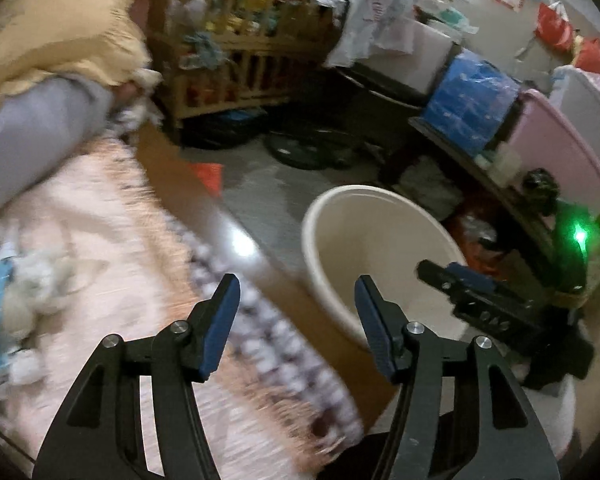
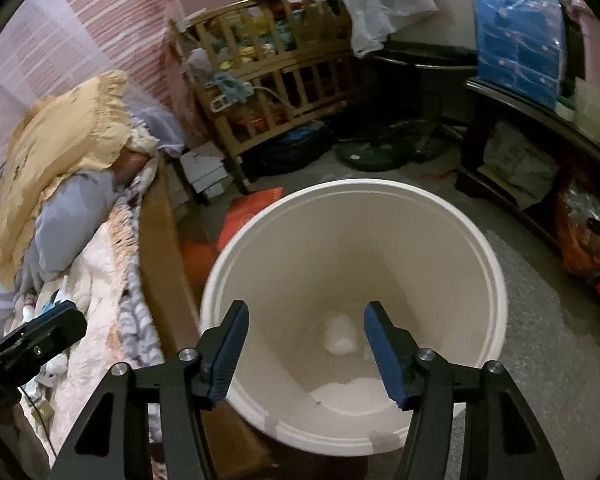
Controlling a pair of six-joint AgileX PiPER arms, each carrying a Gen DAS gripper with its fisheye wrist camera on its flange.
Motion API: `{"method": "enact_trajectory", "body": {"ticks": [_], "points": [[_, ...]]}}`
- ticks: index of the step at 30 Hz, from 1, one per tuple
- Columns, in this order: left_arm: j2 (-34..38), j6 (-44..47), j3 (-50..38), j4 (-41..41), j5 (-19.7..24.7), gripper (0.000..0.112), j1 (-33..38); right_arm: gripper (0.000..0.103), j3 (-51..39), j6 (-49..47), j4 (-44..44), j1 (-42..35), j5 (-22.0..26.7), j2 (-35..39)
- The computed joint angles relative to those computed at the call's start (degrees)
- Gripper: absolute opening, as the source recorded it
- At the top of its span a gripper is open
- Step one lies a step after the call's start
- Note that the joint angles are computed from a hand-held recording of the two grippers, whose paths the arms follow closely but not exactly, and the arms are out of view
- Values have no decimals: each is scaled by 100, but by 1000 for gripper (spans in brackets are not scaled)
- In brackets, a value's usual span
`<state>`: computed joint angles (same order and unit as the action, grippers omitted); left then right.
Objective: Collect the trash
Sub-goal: 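Return both open tools over the trash pile on the bed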
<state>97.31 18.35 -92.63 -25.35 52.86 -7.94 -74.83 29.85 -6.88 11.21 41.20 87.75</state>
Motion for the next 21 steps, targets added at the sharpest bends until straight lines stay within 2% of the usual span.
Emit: {"method": "enact_trajectory", "body": {"ticks": [9, 15, 21], "points": [[-915, 251, 1148, 374, -437, 58, 660, 60, -208, 159, -95, 755, 76, 100], [-1372, 566, 1585, 295, -343, 58, 1361, 65, -546, 68, 82, 1336, 120, 336], [-1746, 1087, 1956, 147, -78, 58, 2251, 65, -1142, -326, 496, 1944, 282, 873]]}}
